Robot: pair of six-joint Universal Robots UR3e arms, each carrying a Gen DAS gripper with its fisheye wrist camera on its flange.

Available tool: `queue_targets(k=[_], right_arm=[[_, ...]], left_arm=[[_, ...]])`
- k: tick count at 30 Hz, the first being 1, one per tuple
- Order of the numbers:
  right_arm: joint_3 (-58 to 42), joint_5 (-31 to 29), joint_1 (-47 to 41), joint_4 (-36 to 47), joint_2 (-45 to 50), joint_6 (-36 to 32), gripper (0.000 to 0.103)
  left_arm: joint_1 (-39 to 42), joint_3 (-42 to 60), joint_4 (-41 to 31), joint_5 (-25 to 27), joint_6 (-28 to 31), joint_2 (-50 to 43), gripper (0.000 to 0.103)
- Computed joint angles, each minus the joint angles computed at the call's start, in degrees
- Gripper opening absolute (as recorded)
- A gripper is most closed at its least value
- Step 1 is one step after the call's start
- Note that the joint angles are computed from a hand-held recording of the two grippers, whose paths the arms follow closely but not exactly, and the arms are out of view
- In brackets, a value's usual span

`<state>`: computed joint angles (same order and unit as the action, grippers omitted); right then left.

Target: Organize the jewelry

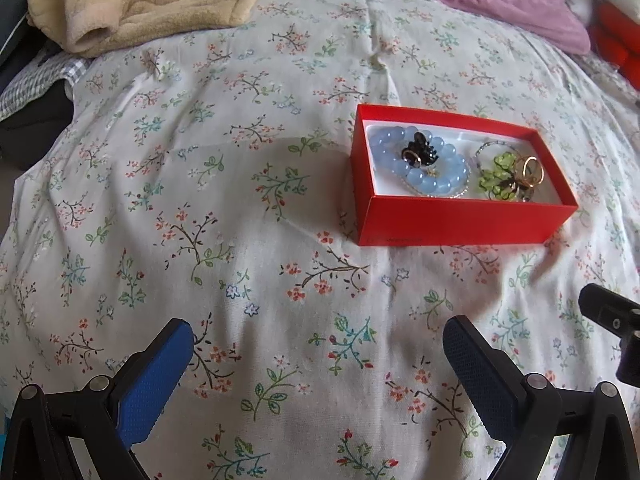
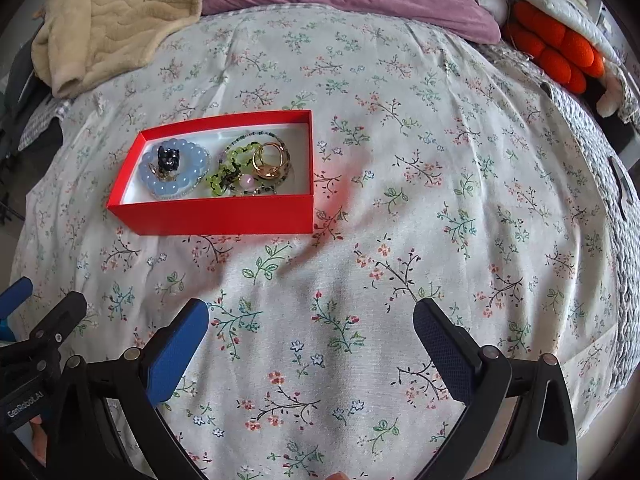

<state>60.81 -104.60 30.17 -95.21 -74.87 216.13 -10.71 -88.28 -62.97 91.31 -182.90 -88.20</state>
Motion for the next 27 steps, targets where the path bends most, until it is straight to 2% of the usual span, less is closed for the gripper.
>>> queue_targets(k=[27], right_arm=[[-1.3,-0.3,0.9,0.2,0.8,-0.7,0.103]], left_arm=[[-1.5,-0.2,0.2,1.0,-0.2,-0.9,0.102]])
